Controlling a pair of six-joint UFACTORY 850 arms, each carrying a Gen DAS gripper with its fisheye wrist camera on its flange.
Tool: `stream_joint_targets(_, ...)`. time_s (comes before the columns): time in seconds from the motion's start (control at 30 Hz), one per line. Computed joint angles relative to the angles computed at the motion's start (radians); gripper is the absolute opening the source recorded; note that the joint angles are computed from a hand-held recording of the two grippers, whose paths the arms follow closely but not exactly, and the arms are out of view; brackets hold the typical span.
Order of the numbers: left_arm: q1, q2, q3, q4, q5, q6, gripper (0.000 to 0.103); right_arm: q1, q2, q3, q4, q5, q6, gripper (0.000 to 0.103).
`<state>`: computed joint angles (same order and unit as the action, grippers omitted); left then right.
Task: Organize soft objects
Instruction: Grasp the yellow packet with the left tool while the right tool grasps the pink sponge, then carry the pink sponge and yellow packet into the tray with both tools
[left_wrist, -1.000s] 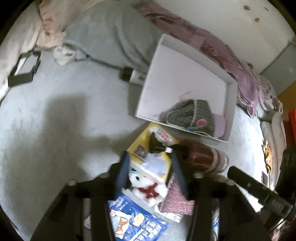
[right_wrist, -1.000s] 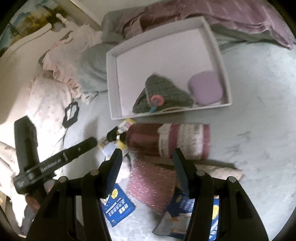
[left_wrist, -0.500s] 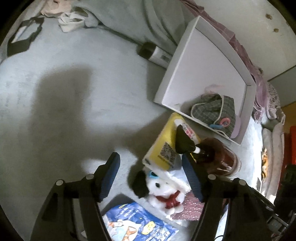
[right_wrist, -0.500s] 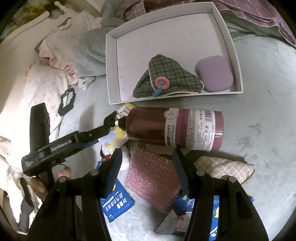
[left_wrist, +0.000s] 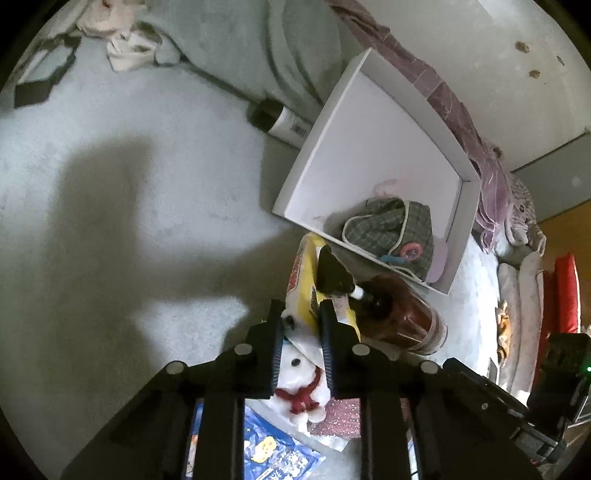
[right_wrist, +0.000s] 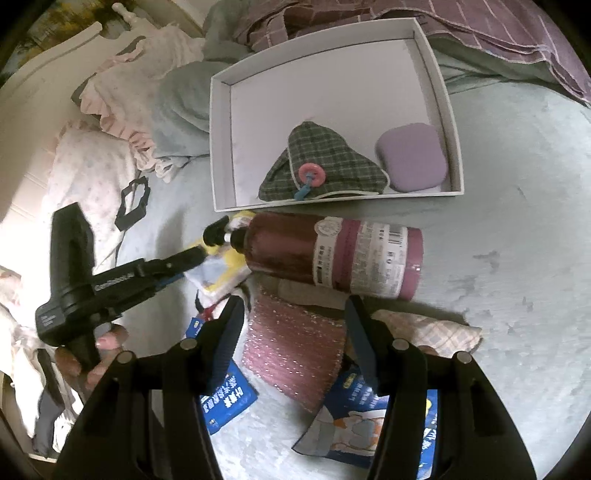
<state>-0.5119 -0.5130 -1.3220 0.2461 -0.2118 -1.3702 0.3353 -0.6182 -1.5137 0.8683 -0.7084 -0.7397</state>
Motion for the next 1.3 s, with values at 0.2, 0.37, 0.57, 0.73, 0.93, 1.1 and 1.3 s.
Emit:
stream_joint_targets(0.2,-0.046,0.047,-0.002,0.35,-0.092,-0.307,0.013,-0.01,0.011,0.006,-0.04,0.022,0.032,0.058)
stream_joint_targets(0.37,-0.082,0.061,-0.027,0.453,-0.163,-0.355,0.012,-0.016,0.008,0.005,-0.025,-0.013,-0.011,0.058)
stream_joint_targets(0.57,-0.109,0.066,-0.046,0.481,-0.165,-0.303,0.012,-0.007,-0.022,-0.024,-0.059,-0.077,-0.047,0.058)
stream_joint_targets(0.73,-0.105,0.016,-0.101,0.336,-0.182,-0.12,0.012,0.007,-0.048,-0.042,-0.091,-0.078,-0.077,0.058)
stream_joint_targets(0.93,-0.104,0.002,-0.114,0.321,-0.21,-0.107,0.012,0.02,-0.039,-0.021,-0.088,-0.03,-0.15,0.064)
stream_joint_targets(1.1,-0.105,0.001,-0.115,0.336,-0.234,-0.122,0.012,0.07,-0.001,0.024,-0.217,0.078,-0.14,0.068)
stream_joint_targets(1.3,-0.104,0.026,-0.083,0.377,-0.198,-0.168,0.012,0.083,0.011,0.022,-0.347,0.03,-0.075,0.069)
